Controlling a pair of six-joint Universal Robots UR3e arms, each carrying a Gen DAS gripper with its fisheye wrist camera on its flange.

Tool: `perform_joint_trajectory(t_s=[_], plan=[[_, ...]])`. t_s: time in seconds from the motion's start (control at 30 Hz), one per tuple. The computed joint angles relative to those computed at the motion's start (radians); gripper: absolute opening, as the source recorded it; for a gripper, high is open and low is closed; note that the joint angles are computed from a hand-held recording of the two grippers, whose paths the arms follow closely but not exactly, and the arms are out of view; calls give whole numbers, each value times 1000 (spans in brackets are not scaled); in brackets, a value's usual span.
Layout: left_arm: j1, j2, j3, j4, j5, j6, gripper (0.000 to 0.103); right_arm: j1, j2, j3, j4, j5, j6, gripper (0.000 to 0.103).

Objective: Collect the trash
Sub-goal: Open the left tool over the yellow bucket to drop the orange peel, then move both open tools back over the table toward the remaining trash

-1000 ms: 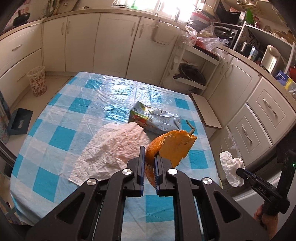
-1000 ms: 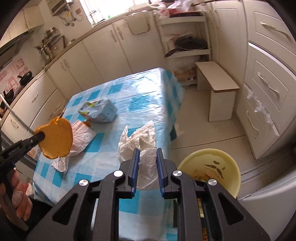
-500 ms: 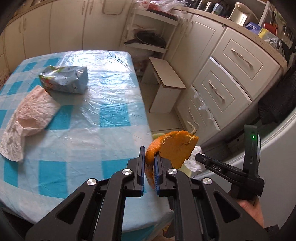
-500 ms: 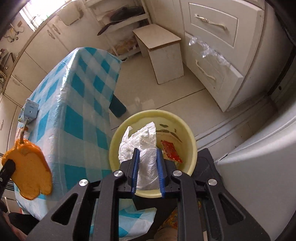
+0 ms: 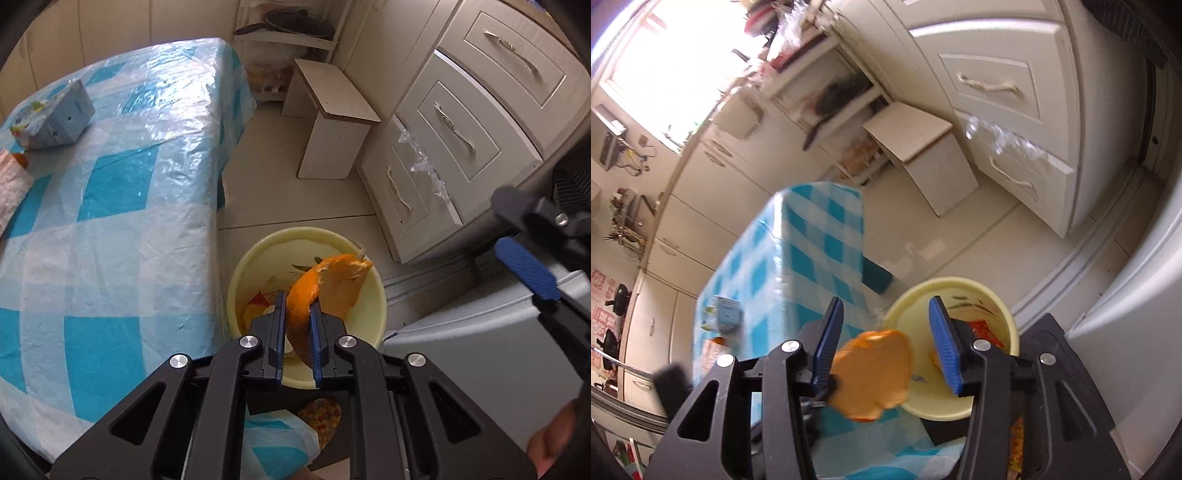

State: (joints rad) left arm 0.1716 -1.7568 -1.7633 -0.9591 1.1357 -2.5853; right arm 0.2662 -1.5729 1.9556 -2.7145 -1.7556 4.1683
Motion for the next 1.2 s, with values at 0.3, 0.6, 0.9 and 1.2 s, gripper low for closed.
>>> perform_joint_trajectory(t_s=[0.3, 0.6, 0.9, 1.2], plan=[[74, 65, 39, -77, -59, 59, 32, 21, -4, -52, -40, -60, -14, 53], [436, 79, 162, -95, -131, 170, 58, 54, 84, -157, -51, -37, -25, 54], [539, -242, 516, -128, -17, 173, 69, 108, 223, -319, -14, -17, -42, 54], [518, -371, 642, -196, 27, 186, 32, 141, 321, -453, 51, -13, -55, 54]])
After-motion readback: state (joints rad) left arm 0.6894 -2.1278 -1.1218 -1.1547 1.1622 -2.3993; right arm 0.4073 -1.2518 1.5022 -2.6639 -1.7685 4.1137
